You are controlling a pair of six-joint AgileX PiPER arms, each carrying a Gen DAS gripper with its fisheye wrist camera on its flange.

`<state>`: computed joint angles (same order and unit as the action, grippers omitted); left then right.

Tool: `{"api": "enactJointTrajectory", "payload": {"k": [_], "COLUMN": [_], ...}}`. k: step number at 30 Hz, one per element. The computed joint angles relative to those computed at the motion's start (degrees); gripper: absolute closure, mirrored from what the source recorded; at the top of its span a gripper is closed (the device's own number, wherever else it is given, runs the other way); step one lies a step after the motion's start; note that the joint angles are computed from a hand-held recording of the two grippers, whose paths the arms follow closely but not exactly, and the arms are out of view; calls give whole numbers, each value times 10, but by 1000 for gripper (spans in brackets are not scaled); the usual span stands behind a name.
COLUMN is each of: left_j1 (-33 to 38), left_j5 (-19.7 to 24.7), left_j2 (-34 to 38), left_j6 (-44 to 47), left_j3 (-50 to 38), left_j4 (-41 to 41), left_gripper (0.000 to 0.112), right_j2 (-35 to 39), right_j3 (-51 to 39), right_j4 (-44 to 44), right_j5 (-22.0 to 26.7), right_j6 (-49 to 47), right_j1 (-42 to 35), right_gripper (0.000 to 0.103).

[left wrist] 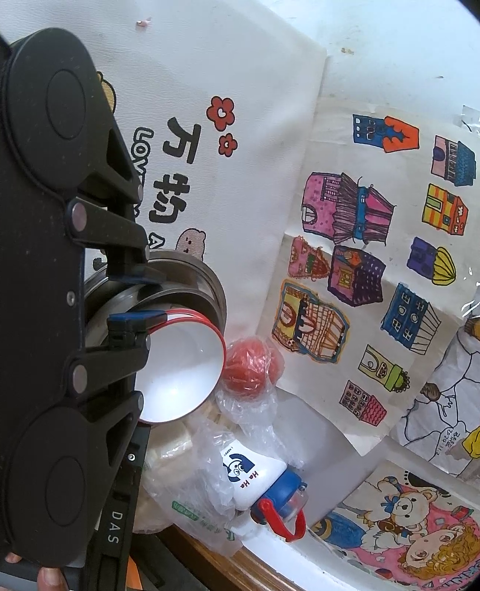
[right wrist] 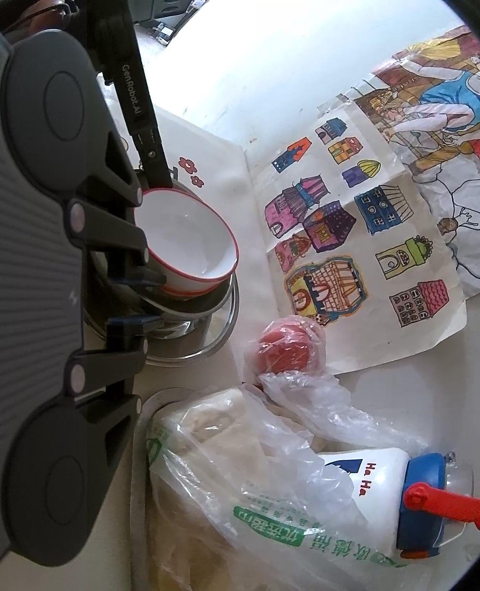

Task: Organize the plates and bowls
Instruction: 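Lower the steel bowl onto the stacked steel plates with both tools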

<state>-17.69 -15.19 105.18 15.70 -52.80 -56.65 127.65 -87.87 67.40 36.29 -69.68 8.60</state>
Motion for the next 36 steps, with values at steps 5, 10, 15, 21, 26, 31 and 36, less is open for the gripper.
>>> {"api": "enactJointTrajectory", "payload": {"k": [5, 10, 15, 21, 26, 31, 36], "left_j1": [0, 0, 0, 0, -2, -1, -5], "left_j5": [0, 0, 0, -2, -4, -5, -10], "left_j2": [2, 3, 4, 4, 4, 5, 4], "left_j6": [-2, 6, 3, 3, -2, -9, 8], "left_j3": [-1, -3, -3, -2, 0, 1, 0], "left_j4": [1, -6, -3, -2, 3, 10, -7], "left_gripper": [98, 98, 98, 98, 98, 97, 97], "right_j2": [3, 7, 8, 3, -3, -2, -7], "right_j3": [-4, -4, -4, 10, 29, 36, 48], "right_j4": [5, 14, 19, 40, 75, 98, 121], "right_j5": [-2, 2, 1, -7, -15, -12, -19], "right_j6": [-6, -14, -19, -49, -93, -112, -140], "right_j1": [1, -3, -3, -3, -2, -5, -3], "right_gripper": [85, 86, 86, 85, 85, 85, 83]}}
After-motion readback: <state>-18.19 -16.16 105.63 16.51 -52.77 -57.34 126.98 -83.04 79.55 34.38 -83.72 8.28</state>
